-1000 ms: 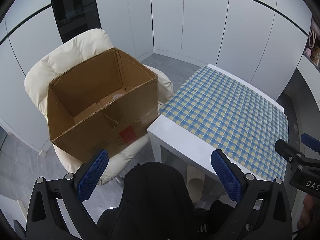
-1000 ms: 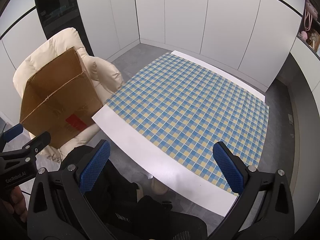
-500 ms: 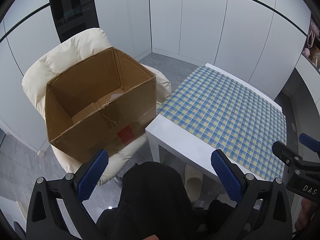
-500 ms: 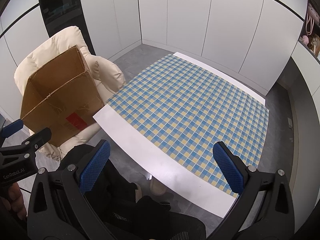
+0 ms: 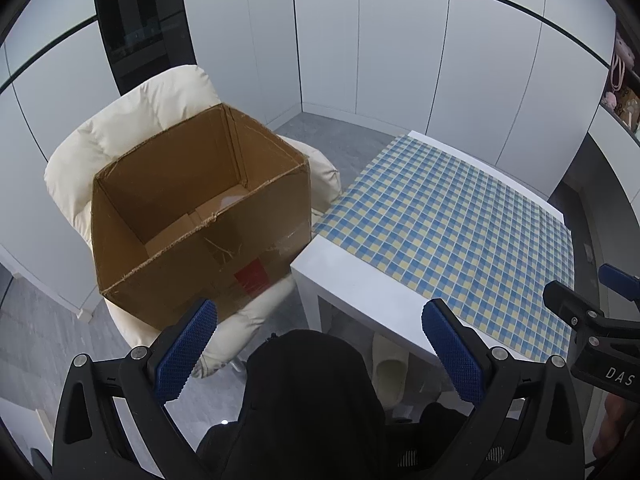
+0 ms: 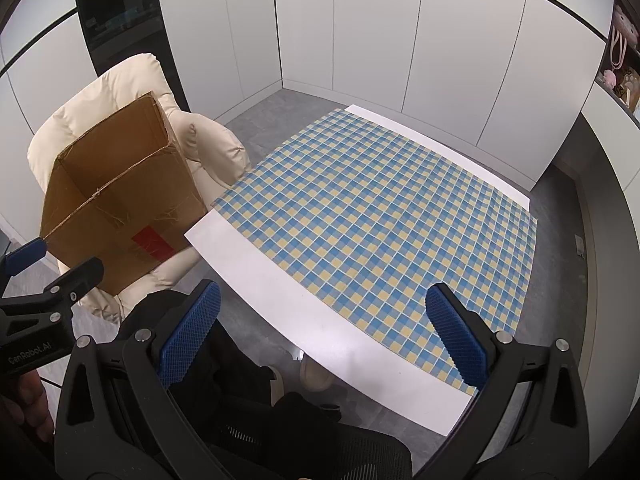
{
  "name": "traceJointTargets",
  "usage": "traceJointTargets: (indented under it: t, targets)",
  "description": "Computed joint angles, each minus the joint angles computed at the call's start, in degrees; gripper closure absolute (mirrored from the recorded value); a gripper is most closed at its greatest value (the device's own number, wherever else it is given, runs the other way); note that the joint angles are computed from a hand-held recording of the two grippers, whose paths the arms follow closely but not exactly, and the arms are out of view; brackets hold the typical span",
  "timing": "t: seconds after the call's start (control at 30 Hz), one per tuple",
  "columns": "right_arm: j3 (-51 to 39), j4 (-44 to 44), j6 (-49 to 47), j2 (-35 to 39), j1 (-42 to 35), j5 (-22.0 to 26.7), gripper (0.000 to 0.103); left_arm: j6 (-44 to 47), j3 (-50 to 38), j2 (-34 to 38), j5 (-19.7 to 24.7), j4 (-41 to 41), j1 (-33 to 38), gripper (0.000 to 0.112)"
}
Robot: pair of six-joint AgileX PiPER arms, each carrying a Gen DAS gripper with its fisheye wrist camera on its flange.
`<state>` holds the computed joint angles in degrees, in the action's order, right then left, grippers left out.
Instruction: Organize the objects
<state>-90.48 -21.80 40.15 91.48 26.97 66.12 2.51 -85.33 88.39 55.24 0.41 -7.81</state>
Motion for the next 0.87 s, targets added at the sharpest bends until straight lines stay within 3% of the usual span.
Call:
traceJointTargets:
  t: [0.87]
  targets:
    - [0.8,-0.6,0.7,-0.4,0.1,-0.4,0.000,0.5,0.4,-0.3,-0.3,-0.8,-0.3,0.010]
